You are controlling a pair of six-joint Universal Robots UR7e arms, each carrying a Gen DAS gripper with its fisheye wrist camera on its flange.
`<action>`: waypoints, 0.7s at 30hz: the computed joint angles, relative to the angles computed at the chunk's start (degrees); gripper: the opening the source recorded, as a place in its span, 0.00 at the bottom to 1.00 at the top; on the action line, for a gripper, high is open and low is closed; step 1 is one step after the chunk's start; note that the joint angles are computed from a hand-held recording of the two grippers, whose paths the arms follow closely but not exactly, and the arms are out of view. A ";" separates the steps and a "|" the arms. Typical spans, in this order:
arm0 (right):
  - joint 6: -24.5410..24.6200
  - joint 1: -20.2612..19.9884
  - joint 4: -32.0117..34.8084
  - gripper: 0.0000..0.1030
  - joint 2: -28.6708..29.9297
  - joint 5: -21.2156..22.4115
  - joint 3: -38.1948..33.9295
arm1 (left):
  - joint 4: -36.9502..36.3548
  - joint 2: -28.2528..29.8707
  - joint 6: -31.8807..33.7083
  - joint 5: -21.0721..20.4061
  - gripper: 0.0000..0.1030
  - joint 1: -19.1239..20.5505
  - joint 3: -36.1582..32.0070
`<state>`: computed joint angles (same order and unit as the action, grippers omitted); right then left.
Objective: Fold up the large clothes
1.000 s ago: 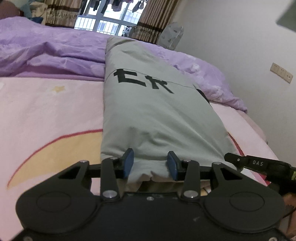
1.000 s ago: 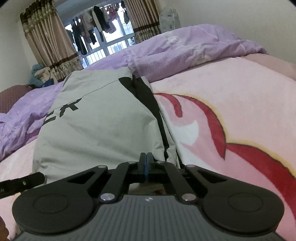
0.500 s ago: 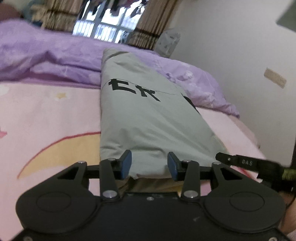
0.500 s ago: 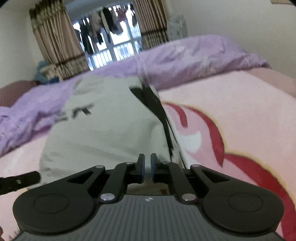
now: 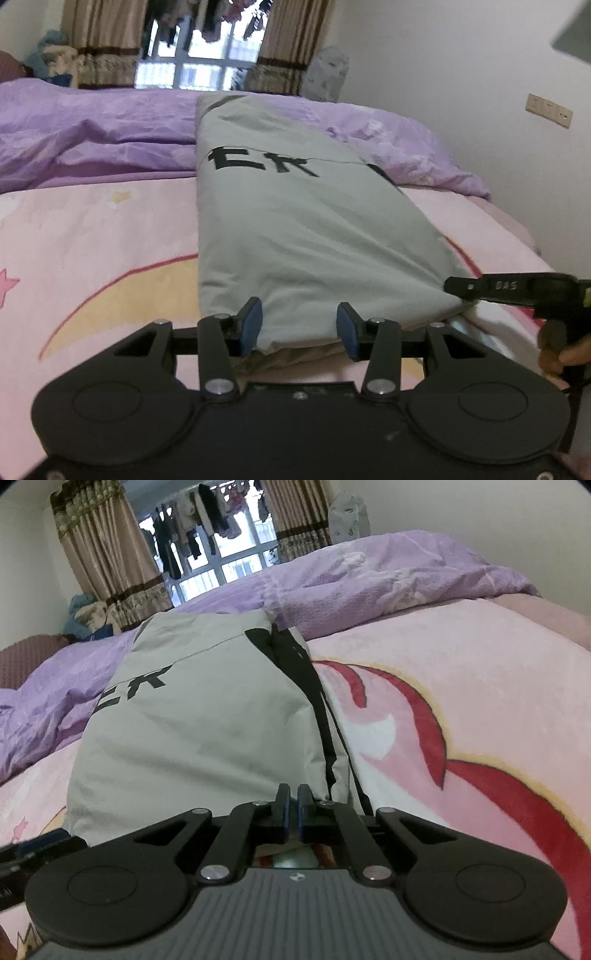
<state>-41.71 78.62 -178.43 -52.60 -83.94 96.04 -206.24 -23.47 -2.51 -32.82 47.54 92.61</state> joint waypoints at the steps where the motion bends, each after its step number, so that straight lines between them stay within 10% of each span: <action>1: -0.11 0.32 1.29 0.15 -0.37 -0.03 -0.32 | 1.64 -1.71 -1.42 -1.49 0.50 0.04 1.01; 9: 1.37 1.96 9.83 0.46 3.01 8.46 -11.75 | 1.38 -6.14 1.86 -1.80 0.60 4.27 -4.19; 21: 10.25 5.31 28.83 0.53 19.99 6.90 -40.69 | 13.69 -3.63 -9.72 -16.88 0.65 14.54 -18.47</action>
<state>-31.46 83.93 -149.61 -32.61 -77.04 55.35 -192.54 -27.10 -12.23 -49.69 62.08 74.14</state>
